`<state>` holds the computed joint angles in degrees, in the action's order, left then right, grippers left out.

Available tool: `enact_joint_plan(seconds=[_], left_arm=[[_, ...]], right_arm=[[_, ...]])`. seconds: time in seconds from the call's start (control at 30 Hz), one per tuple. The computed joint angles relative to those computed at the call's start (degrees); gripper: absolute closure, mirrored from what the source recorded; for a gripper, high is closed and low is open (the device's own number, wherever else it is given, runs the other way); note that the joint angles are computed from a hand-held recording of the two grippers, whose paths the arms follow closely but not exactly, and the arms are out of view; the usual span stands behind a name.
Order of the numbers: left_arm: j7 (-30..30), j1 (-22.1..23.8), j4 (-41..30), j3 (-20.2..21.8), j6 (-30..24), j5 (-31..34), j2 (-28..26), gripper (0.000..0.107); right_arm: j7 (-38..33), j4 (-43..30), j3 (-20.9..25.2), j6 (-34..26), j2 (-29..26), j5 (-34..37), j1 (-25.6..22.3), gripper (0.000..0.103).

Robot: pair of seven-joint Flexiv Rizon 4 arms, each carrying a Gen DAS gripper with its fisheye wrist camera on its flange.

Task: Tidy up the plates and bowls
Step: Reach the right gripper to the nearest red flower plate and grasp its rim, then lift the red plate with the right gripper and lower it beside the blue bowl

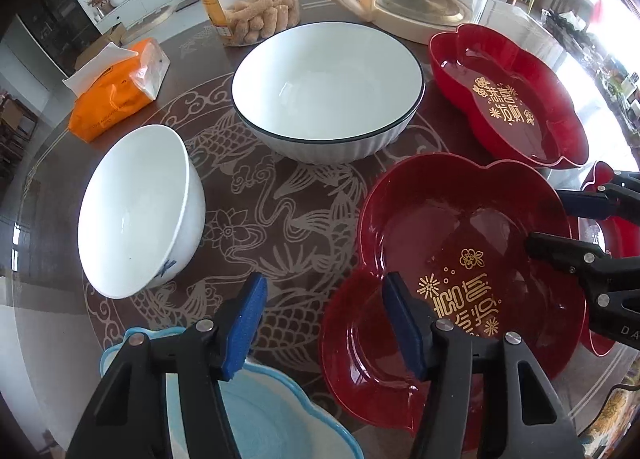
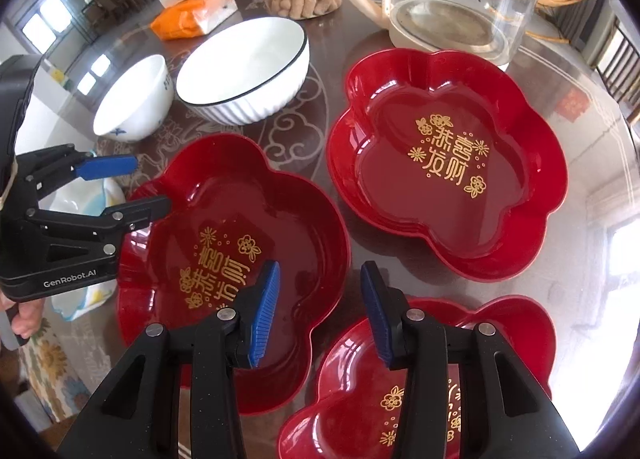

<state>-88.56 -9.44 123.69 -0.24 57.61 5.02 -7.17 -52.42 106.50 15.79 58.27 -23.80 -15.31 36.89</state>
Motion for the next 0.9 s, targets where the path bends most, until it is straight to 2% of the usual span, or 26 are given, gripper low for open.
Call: enact_joint_plan(seconds=[0.07,0.1,0.17,0.23,0.3,0.37,0.57,0.7,0.77,0.9], left_arm=[[0.3,-0.1,-0.7,-0.3,-0.9,0.0,-0.8,0.062],[1.0,0.0,-0.8,-0.5,-1.4,-0.9,-1.2,0.065],[2.2,0.1,-0.3,-0.9,-1.1,-3.1,-1.3,0.077],[1.2,-0.2,-0.3,-0.6,-0.9,-2.7,-1.3,0.077],[1.9,0.2,0.7,-0.7,-0.4,-5.6,-0.8,0.079],[3.2,0.5,2.3,-1.1,0.6,-9.4,0.3,0.081],[8.5,0.2,7.5,-0.9,1.0,-20.7,8.6,0.086],[6.9,-1.2,10.6,-0.7,-0.8,-18.3,16.6,0.086],[6.1,-2.1,12.5,-0.6,-2.0,-18.3,19.7,0.086],[4.3,-4.1,15.9,-0.9,-3.1,-18.8,23.4,0.086]], right_arm=[[-0.7,-0.9,0.0,-1.5,-0.7,-0.5,0.3,0.057],[-1.0,-1.0,0.0,-2.0,-0.8,-0.8,0.5,0.057],[-1.8,-1.5,-0.1,-3.1,-1.1,-1.3,0.8,0.058],[-0.8,-1.5,-0.8,-4.2,-1.1,-2.7,1.7,0.067],[1.4,-0.6,-1.8,-4.2,-0.4,-3.9,2.0,0.087],[2.0,-0.2,-0.5,-2.4,0.3,-0.1,0.0,0.09],[3.6,4.2,1.4,3.2,6.0,4.7,-2.9,0.094],[2.2,6.9,3.9,4.6,11.5,8.6,-3.8,0.094],[4.5,9.1,4.1,4.7,13.8,7.6,-2.3,0.094],[6.9,11.7,5.5,3.9,17.0,9.0,-1.0,0.093]])
